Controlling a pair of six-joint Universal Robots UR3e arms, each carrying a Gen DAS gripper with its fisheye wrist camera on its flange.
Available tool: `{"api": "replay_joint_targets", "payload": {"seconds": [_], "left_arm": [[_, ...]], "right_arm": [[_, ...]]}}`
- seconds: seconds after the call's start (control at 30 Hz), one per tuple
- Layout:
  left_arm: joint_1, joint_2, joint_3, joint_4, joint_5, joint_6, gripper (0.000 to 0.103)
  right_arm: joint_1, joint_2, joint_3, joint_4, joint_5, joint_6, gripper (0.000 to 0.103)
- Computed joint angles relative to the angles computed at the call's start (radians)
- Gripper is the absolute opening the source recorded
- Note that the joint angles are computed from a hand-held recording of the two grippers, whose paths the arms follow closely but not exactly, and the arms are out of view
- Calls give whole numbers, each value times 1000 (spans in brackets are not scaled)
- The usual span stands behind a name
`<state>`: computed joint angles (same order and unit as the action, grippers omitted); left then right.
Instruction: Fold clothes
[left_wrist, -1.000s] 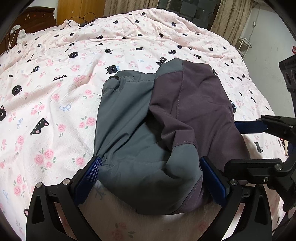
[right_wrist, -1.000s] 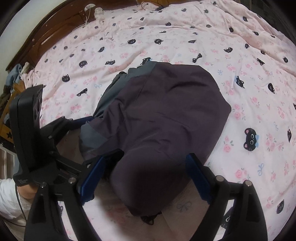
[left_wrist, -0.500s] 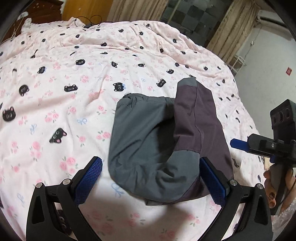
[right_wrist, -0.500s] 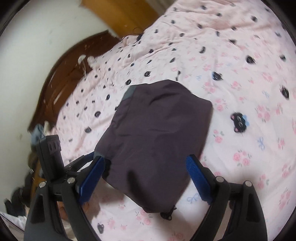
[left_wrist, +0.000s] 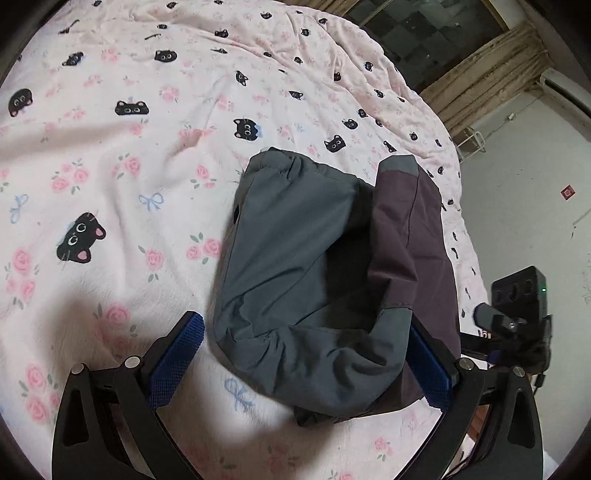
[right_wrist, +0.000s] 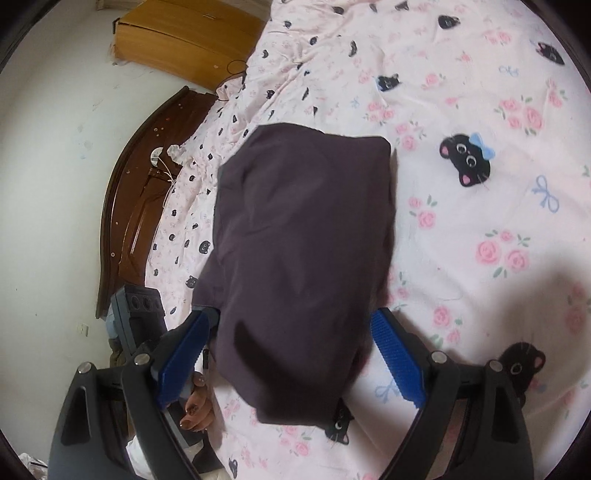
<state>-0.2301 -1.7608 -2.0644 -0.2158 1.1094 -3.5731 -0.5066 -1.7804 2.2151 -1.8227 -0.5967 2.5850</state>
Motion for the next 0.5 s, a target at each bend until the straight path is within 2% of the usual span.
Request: {"api": "replay_joint_targets", "payload": {"seconds": [0.3, 0.5], "left_arm": [[37, -10, -26, 37, -90, -1, 103], [68, -26, -44, 81, -159, -19, 103]], "right_arm": [[54, 100, 52, -220, 22, 103, 92], [117, 203, 60, -434, 62, 236, 92]]}}
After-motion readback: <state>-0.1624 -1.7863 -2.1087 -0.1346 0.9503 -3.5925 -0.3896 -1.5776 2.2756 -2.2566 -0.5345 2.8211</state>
